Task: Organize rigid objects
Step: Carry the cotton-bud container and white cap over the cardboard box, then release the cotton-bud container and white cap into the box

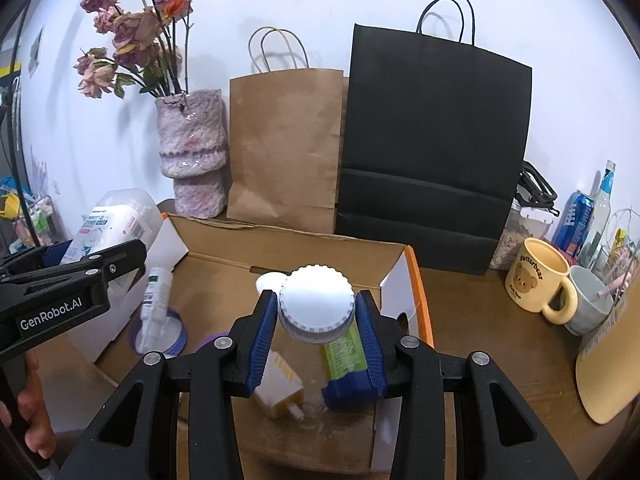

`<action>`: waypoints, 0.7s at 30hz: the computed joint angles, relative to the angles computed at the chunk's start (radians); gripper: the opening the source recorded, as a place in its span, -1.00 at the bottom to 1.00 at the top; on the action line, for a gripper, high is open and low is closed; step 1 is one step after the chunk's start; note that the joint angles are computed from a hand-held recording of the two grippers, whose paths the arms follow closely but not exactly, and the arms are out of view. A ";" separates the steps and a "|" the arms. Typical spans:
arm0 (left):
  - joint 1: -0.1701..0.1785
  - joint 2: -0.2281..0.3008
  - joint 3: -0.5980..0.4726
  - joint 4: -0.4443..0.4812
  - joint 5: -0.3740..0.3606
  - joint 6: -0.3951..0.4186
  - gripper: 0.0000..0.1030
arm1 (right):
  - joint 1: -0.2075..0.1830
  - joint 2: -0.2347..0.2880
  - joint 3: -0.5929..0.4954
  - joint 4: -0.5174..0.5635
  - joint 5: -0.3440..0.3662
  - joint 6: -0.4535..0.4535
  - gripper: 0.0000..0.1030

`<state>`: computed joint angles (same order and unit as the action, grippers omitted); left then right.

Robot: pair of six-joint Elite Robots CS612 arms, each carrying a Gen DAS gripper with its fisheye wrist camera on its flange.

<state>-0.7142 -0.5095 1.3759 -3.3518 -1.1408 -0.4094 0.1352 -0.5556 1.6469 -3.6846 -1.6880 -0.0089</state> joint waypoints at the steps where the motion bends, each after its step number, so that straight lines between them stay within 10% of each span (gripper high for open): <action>1: 0.001 0.003 -0.007 0.005 0.000 0.004 0.20 | -0.001 0.003 -0.005 0.004 -0.001 -0.003 -0.13; 16: 0.013 0.039 -0.070 0.035 -0.022 0.056 0.26 | -0.013 0.024 -0.056 0.099 0.019 -0.028 -0.11; 18: 0.013 0.038 -0.066 0.019 -0.017 0.056 0.93 | -0.015 0.023 -0.057 0.122 0.018 -0.017 0.19; 19: 0.012 0.038 -0.064 0.005 -0.011 0.058 0.99 | -0.014 0.024 -0.058 0.121 0.005 -0.014 0.70; 21: 0.009 0.037 -0.058 -0.025 0.010 0.066 1.00 | -0.013 0.026 -0.057 0.109 -0.013 -0.010 1.00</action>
<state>-0.7054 -0.4722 1.3184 -3.3764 -1.1311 -0.3434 0.1218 -0.5295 1.5898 -3.5760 -1.7007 -0.0190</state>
